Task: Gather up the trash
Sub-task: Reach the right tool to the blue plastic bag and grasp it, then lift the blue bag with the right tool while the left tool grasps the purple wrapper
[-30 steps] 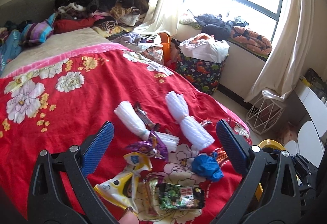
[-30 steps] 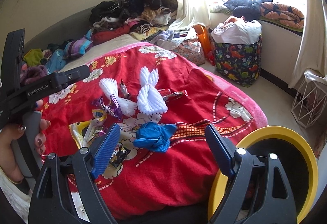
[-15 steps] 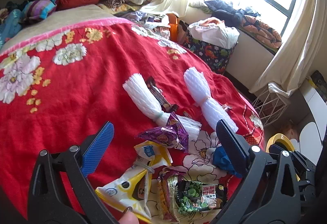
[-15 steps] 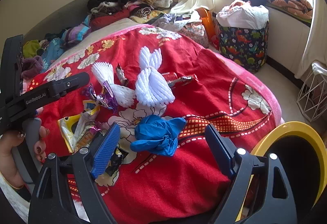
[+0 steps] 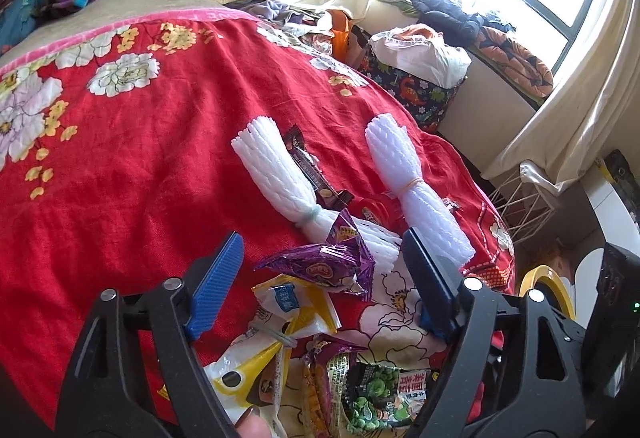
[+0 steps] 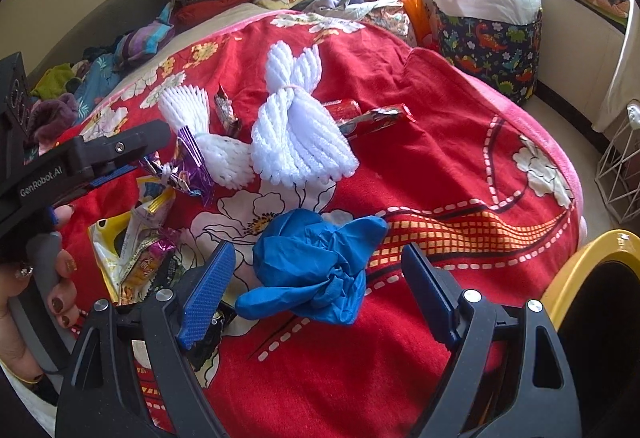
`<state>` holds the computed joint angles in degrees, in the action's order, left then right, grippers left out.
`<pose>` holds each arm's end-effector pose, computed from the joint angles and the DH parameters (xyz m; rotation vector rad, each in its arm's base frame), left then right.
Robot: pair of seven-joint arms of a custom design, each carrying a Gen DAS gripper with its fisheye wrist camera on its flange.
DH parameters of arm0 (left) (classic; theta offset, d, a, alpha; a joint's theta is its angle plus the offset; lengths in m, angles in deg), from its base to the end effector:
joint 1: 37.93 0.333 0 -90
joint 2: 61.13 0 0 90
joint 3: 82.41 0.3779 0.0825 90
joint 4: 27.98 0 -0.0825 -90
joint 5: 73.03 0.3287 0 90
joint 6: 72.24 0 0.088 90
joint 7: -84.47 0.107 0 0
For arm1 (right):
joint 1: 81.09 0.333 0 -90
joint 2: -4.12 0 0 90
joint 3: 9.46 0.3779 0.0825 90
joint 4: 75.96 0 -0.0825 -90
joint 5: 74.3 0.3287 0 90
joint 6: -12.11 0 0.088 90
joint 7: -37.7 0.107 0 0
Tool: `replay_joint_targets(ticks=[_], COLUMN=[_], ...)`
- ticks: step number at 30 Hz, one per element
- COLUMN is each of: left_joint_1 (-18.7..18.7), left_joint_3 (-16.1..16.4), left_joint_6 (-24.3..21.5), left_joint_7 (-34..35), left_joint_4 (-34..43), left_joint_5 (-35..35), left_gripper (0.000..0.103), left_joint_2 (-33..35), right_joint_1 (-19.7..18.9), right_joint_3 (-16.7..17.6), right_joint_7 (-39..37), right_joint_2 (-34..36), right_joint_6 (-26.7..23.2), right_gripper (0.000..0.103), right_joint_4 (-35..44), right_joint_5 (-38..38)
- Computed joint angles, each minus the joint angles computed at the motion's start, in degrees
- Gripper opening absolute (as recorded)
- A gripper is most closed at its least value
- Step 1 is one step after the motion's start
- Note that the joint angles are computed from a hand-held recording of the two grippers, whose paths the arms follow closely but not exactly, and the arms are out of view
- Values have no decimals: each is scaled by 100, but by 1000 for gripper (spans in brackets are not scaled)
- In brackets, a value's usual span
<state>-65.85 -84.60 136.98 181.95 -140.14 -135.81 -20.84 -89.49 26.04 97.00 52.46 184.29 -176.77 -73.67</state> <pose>0.5850 -0.2013 0.2946 -2.2255 1.2103 -0.9186 0.6715 0.2232 0.2947 -2.2546 1.0435 -0.1478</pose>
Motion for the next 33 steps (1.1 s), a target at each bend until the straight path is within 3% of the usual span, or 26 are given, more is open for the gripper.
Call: replay_joint_targets(ticks=[3,5,6,10,13,17,33], left_joint_1=[100,106,107,53,-21,-57,-81], left_joint_3=[-105,-110,-101,-25,63,120,-53], left_joint_6=[15,0,-16,-71,-115,-145,294], left_joint_7=[-142,-208,-232,-312,-321,-336,-159], left_joint_4=[-57,-67,-69,-56,-39,-41,-139], left_joint_5=[157,218,247,286,250,258,331], left_gripper=[64,62,59,55,50,42,41], left_joint_2=[1,11,15,36,45,42,-219], right_joint_1=[196,294,316,305,207,-5,-1167], right_joint_3=[-177,-263,-277,-240,-140,71,1190], right_joint_7=[55,30,-14,-315,-488,-600,-572], right_joint_2=[63,109,132,142,114,50,-131], right_joint_6=[-261,-466,-531,-512,-437,-286,283], right_gripper=[73,58,55,38,31,27,27], right_joint_4=[204,327,362,317,217,19,-828], right_joint_5=[12,77,125,266,381,524,124])
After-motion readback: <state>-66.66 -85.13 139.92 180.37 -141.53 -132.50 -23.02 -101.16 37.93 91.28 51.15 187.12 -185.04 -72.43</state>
